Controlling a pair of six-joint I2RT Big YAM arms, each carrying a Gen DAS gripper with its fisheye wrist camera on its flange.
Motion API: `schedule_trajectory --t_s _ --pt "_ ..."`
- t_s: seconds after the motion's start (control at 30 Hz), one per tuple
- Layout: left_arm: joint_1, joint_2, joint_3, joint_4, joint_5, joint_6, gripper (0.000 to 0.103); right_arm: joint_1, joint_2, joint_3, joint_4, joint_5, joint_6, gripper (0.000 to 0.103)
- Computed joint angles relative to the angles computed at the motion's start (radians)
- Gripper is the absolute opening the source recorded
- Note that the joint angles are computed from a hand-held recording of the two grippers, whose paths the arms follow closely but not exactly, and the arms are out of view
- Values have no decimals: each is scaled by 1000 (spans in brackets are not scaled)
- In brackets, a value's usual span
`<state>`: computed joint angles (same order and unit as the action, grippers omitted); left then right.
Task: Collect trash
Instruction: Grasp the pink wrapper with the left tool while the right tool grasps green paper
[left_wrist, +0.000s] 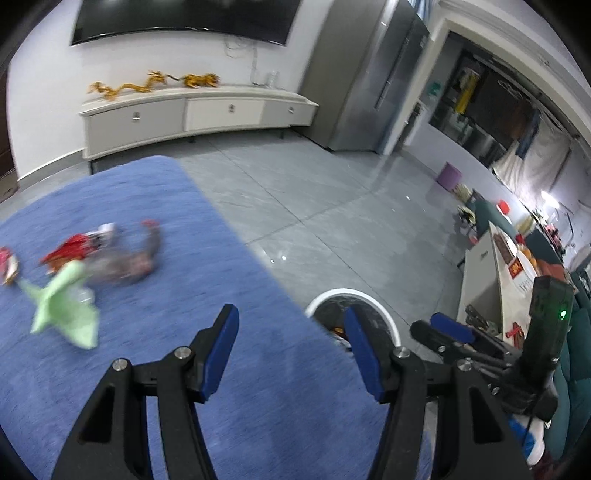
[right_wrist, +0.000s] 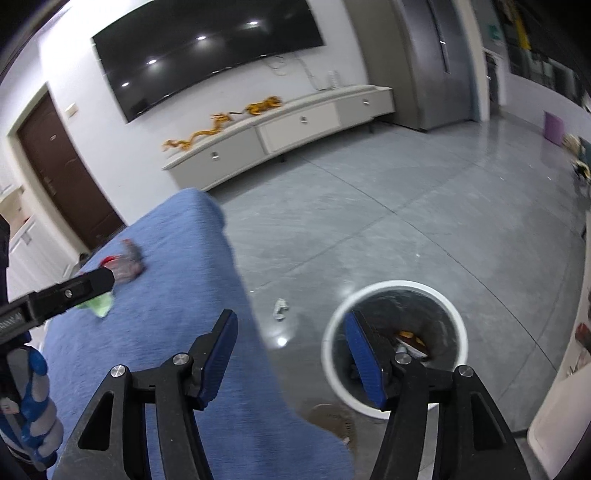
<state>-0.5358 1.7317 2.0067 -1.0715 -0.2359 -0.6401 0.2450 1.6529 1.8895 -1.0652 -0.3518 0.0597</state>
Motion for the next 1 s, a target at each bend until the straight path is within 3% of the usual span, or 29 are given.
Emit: schedule_trajectory --t_s 0.3,0.5,0.7,1.0 --pt "73 -275 -331 51 -114 -65 59 132 13 46 -33 -4 -62 70" --pt "187 -390 -472 43 -137 -114 61 216 65 104 -80 -10 -107 76" --pt "308 -405 -524 36 -136 -114 63 298 164 227 -147 -31 -154 79" --pt "443 -299 -470 71 -88 -40 64 398 382 521 -257 -81 -188 85"
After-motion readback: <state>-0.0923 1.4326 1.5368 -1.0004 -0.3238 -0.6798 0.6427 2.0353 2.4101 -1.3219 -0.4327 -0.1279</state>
